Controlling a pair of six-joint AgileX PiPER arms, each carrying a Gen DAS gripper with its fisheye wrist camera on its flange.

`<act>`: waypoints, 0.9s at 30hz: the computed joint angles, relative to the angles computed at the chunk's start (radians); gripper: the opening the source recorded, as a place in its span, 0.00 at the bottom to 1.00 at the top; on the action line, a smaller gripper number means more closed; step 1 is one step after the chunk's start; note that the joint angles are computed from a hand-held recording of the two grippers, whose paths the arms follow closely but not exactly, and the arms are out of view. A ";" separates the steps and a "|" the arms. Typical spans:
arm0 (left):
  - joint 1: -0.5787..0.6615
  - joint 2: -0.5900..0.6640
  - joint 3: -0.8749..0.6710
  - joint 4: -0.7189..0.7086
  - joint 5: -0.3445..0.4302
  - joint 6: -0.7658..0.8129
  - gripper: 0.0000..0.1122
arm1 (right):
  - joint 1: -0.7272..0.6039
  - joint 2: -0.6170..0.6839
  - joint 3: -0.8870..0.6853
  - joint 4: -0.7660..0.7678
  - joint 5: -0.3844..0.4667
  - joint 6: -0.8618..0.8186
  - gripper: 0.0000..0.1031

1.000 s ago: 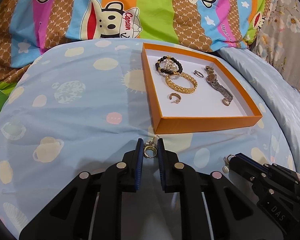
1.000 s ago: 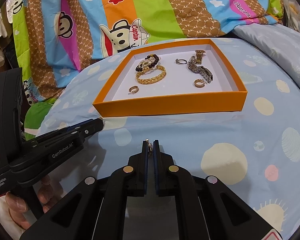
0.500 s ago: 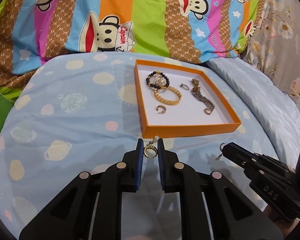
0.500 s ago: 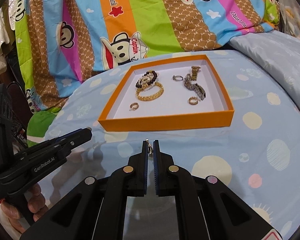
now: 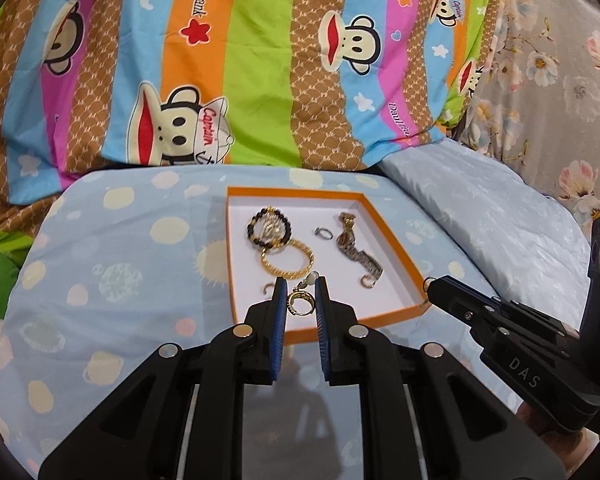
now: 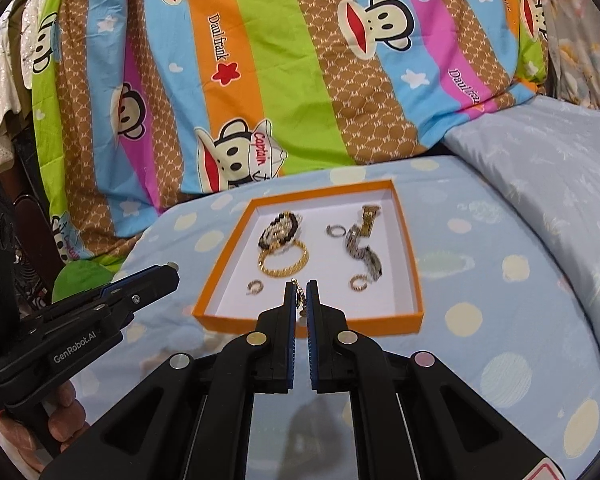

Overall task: Organize jewelry
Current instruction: 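Lower both earrings into the orange box while both tools open to release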

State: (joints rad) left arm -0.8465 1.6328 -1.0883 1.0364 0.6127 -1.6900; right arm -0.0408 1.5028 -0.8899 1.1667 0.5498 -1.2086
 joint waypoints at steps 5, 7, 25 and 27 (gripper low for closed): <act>0.023 0.054 -0.072 -0.006 -0.014 0.044 0.12 | 0.009 0.049 -0.068 0.004 -0.002 0.014 0.05; 0.032 0.075 -0.097 -0.013 -0.020 0.064 0.12 | 0.016 0.076 -0.098 0.000 -0.002 0.027 0.05; 0.136 0.259 -0.232 -0.129 -0.107 0.213 0.12 | 0.092 0.303 -0.274 -0.064 -0.055 0.117 0.05; 0.144 0.275 -0.240 -0.138 -0.113 0.224 0.12 | 0.096 0.323 -0.286 -0.071 -0.058 0.124 0.05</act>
State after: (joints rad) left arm -0.7021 1.9079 -1.3279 0.8983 0.4997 -1.4658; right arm 0.0555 1.8260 -1.1763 1.0955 0.4914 -1.0844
